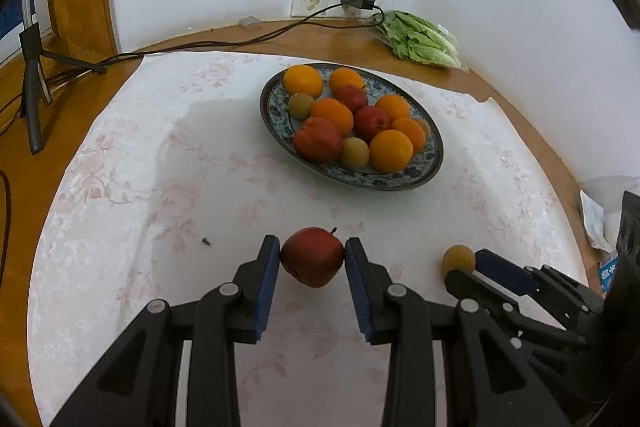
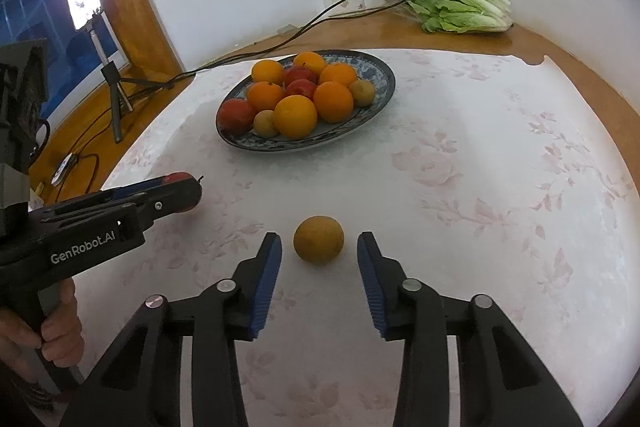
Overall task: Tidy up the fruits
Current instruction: 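Grasp the last red apple with the left gripper while the right gripper grasps a small yellow fruit, then carry the held apple and yellow fruit over the plate with both grippers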
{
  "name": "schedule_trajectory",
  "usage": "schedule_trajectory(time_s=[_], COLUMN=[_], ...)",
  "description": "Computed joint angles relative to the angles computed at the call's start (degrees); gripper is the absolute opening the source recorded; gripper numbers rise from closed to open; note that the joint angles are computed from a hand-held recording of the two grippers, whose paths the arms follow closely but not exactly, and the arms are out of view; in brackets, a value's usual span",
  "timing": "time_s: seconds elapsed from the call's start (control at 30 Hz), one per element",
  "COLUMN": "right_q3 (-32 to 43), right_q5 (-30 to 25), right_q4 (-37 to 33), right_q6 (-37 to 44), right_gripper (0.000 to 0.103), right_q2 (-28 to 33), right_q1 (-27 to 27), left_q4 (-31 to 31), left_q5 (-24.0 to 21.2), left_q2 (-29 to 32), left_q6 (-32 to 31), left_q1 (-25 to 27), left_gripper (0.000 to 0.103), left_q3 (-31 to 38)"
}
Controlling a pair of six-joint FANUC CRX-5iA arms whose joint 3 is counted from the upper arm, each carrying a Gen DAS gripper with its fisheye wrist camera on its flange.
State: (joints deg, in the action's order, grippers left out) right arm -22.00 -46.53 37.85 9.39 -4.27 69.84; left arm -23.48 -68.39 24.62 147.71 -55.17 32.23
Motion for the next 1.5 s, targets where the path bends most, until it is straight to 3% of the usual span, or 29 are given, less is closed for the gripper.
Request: schedule_trajectory(time_s=[0.2,0.97,1.5], right_q3=[0.41,2.16,9.19], right_q5=[0.24,0.83,1.5], right_q4=[-0.23,0.73,-0.71], right_q6=[1.05,3.45,10.65], right_gripper=[0.029,0.028,0.028], right_q2=[0.75,-0.97,4.62], right_q1=[-0.4,-2.78,-8.9], left_q4=[-0.12,-2.11,-0.26], left_q5=[0.01,-0.37,1.41], left_q2=[0.0,-0.25,3.39], left_q6=[0.27,-3.22,-5.82], left_q1=[-0.14,1.4,5.36], left_gripper=[0.035,0.035,0.035], left_q3=[0.09,3.99,7.56])
